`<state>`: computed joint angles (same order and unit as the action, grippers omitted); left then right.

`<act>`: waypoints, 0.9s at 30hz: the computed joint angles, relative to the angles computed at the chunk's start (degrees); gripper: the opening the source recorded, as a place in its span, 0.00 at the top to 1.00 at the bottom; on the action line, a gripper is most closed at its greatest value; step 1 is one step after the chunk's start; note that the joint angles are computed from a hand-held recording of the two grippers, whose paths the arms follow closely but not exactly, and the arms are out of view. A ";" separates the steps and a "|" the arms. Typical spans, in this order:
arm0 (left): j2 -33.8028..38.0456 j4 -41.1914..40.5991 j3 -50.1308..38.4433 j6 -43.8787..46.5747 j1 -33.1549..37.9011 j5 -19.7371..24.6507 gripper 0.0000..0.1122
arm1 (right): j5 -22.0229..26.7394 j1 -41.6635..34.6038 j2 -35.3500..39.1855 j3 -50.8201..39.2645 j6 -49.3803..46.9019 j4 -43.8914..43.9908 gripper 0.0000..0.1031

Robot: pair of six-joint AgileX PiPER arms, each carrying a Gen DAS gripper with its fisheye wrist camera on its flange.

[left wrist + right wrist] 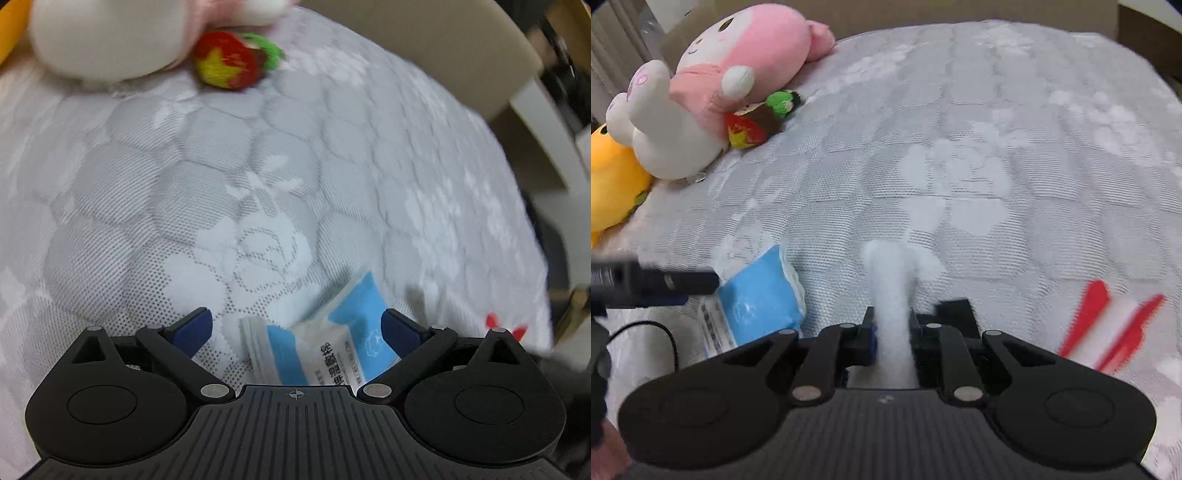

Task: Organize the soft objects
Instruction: 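Grasp the blue-and-white wipes packet with the left gripper and lift it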

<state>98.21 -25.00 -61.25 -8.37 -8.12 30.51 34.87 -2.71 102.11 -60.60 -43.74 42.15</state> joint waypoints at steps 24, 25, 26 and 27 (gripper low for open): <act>3.04 3.00 -1.70 -2.54 0.45 3.65 0.10 | -1.31 2.18 -3.02 8.11 -3.37 5.68 0.84; 3.33 3.61 -1.98 -2.49 -0.08 3.84 0.09 | -1.19 1.60 -2.86 7.65 -3.06 5.88 0.84; 3.65 4.10 -2.27 -2.20 -0.67 3.98 0.09 | -1.10 1.21 -2.75 7.19 -3.00 6.25 0.83; 4.02 4.35 -2.55 -1.35 -1.47 3.94 0.09 | -0.74 0.55 -2.87 6.79 -3.28 6.68 0.83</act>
<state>102.24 -20.65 -63.80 -9.72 -9.59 34.44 34.13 -2.16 99.23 -53.81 -47.02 48.83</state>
